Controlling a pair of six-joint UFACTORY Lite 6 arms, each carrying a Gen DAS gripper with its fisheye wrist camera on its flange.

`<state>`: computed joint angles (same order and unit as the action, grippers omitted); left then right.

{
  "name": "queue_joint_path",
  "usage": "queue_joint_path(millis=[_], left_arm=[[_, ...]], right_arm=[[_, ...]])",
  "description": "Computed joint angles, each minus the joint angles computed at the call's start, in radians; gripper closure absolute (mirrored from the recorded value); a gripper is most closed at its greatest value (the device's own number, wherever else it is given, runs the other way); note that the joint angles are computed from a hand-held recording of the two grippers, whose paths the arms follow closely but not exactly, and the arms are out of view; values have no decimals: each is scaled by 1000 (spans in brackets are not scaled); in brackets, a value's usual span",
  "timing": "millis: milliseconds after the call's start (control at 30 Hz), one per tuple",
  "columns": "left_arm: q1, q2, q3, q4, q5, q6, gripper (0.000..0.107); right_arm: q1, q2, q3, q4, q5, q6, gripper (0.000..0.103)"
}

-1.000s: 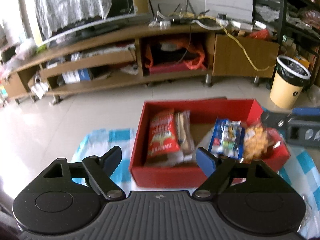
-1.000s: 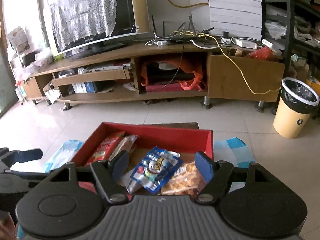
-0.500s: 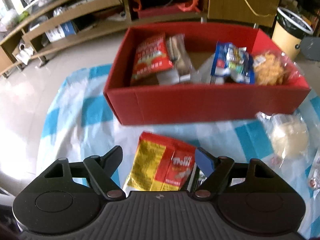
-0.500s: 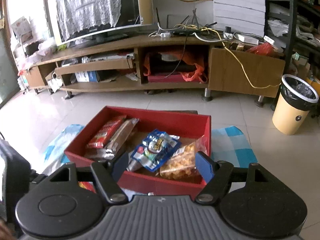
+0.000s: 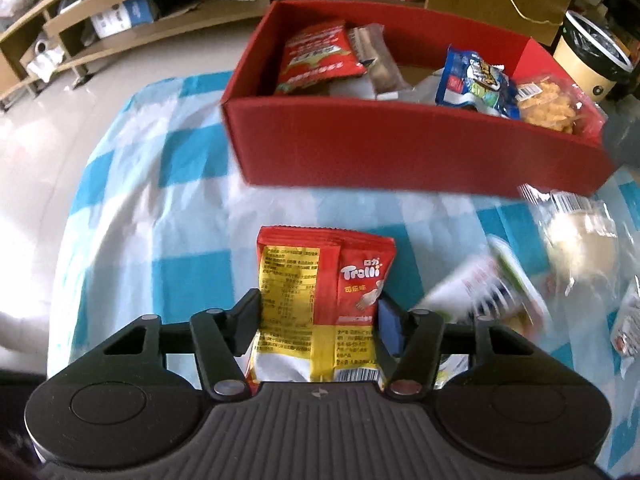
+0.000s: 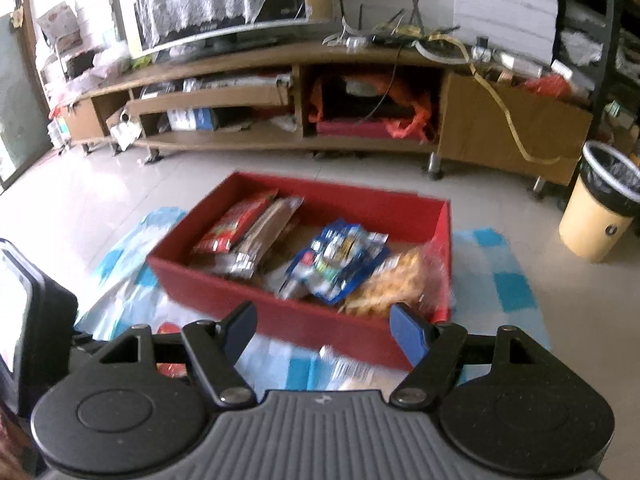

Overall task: Organize snacks
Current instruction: 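Close the left tool on the Trolli pack while the right tool grasps the Kapron wafer pack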

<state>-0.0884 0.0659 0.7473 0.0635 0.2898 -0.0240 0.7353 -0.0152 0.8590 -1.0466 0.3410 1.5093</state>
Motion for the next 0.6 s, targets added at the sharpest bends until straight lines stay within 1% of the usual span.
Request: queue_joint_path(millis=[67,200,333,400,433,467,533,567,600], left_arm=[[15,-41,-30,-30,22,29,42],[38,-119,-87,-54,58,59,43],[76,-190,-116,-121,106,137,41],[89,-184,-111,-127,99,151,41],[96,-185,-112,-126,97,158,42],[99,-177,-107,-117,94,154,41],[116,-155,-99,-118,88,170,38],[125,-144,-97,-121,84,177,37],[132,-128,-97,-114,78,172,32]], right_arm=[[15,17,1,73,-4,-58,34],[52,77,3,153,-13,-115,34],[79,197,50,210,-49,-194,33],[98,247,73,177,-58,-193,27],[109,268,85,132,-58,-168,23],[115,285,101,129,-54,-178,23],[104,326,140,214,-62,-255,23],[97,340,152,235,-72,-262,23],[91,358,171,270,-76,-294,23]])
